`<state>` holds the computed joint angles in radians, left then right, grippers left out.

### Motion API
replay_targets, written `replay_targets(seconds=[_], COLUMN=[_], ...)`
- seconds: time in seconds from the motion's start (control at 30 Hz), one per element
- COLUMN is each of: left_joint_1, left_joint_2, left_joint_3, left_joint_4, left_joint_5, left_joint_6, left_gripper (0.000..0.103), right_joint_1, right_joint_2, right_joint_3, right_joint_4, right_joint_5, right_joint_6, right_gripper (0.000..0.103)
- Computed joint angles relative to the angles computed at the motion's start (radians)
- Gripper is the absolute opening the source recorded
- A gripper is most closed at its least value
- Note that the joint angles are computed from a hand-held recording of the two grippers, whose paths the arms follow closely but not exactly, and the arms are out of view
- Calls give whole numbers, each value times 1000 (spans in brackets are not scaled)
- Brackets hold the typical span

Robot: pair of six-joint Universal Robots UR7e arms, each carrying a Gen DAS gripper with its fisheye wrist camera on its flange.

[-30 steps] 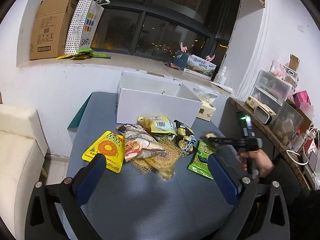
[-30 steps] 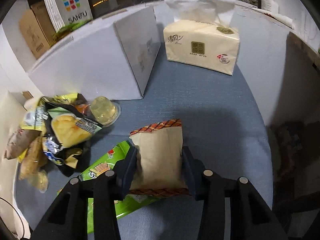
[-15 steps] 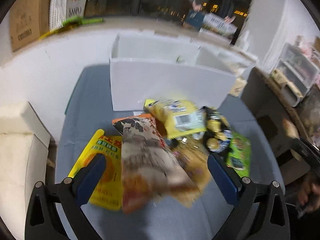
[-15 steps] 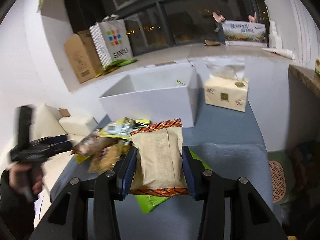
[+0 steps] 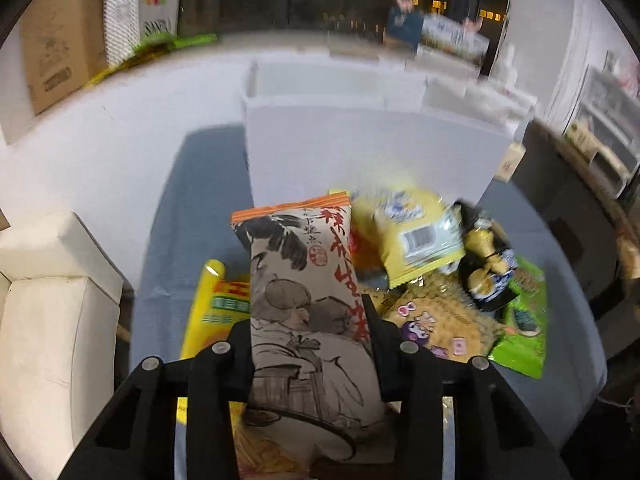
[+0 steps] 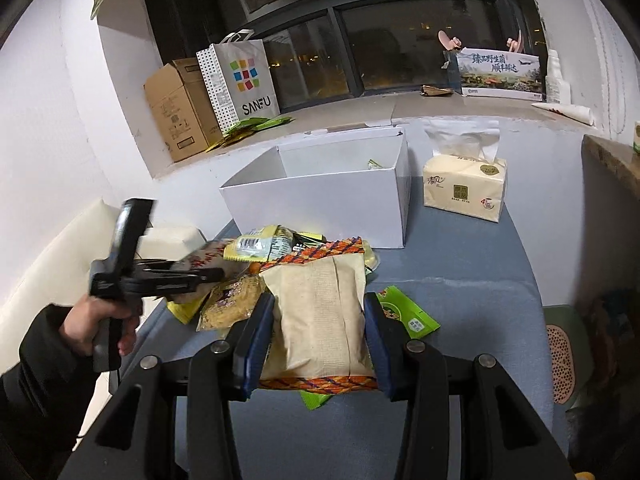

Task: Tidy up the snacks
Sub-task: 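Release both pastries into the white box from both tools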

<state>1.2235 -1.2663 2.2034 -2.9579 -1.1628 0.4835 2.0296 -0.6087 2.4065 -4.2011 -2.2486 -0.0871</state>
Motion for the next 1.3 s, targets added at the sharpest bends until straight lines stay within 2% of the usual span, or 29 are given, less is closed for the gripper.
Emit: replay_targets(seconds=[0.23,0.3,0.5,0.6,0.73,0.87,1.03,1.2,1.27,1.3], left_joint_1=[17,13,-9,-30,-49,-77,-98,-77,-69,-65], left_joint_2=[-172,-195,-217,-163,-64,61,231,378,409,424], left_joint_3=[86,97,37,-9,-115,-238,-422,-573,-605,-624], left_joint_4=[-81,-111,-74,-88,-70,-60,-8,50,70,96], left_joint_5=[-133,-163,-240,-251,-265,-239,-171,-148,-126,-112], left_joint_6=[1,14,27,33,22,20,23,57,62,68], left_gripper=[43,43,42,42,42,42,42,43,45,50], right_joint_1=[18,22,13,6,-37,-82,-154,-201,-217,-225], right_joint_2=[11,13,-28,-59,-97,-116,-138,-112,-97,-95], right_joint_3=[-30,-41,-85,-136,-209,-295,-421,-556,-599,-611], right_joint_4=[22,26,84,137,213,271,399,550,591,606], right_joint_5=[-6,-9,40,50,107,124,120,68,52,58], right_joint_6=[-19,-22,-20,-49,-59,-60,-30,-27,-30,-28], right_gripper=[48,48,48,48,48,48,48,48,48,48])
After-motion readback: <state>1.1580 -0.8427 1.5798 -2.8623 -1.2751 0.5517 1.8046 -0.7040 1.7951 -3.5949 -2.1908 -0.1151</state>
